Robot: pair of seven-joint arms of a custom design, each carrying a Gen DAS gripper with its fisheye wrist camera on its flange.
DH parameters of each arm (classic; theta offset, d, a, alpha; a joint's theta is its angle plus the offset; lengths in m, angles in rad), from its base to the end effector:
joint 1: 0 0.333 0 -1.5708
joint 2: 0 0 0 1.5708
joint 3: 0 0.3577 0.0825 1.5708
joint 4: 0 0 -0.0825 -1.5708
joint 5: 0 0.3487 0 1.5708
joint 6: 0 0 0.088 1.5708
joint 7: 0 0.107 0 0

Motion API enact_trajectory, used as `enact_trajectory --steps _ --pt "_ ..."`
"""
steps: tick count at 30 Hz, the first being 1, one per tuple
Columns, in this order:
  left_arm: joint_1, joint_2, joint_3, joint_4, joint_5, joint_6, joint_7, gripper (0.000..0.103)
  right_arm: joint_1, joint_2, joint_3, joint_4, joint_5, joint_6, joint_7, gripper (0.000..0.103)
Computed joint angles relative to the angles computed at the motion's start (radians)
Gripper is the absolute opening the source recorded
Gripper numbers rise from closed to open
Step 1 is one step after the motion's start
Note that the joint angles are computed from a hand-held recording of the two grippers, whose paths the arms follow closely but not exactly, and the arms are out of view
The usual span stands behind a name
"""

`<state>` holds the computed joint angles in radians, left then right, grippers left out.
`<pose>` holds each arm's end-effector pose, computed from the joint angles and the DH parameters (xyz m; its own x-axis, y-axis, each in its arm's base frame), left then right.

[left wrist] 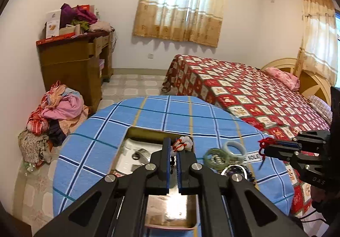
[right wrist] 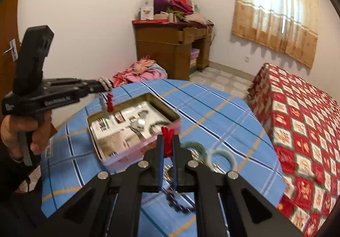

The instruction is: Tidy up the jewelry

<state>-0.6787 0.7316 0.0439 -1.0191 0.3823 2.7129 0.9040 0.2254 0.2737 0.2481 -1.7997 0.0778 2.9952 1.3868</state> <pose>0.6232 -0.4952 0.5712 -0.3336 -0.9305 0.1516 -0.5544 0.0636 -0.8298 0.5977 0.2758 0.5690 0.5120 -0.8589 0.0127 -0.5064 -0.3138 -0.8032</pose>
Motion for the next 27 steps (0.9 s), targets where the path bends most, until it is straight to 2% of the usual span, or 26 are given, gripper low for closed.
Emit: enact_trajectory --steps 12,16,27 --pt "0.021 0.125 -0.011 0.192 -0.019 -0.158 0.053 0.004 0.067 0.176 0.0 0.238 -0.062 -0.1 0.013 0.009" --pt "0.025 0.155 -0.014 0.238 -0.022 -0.196 0.073 0.004 0.084 0.211 -0.01 0.282 -0.07 -0.131 0.024 0.009" --pt "0.035 0.173 -0.017 0.25 -0.029 -0.245 0.081 0.004 0.103 0.261 -0.027 0.324 -0.082 -0.182 0.051 0.009"
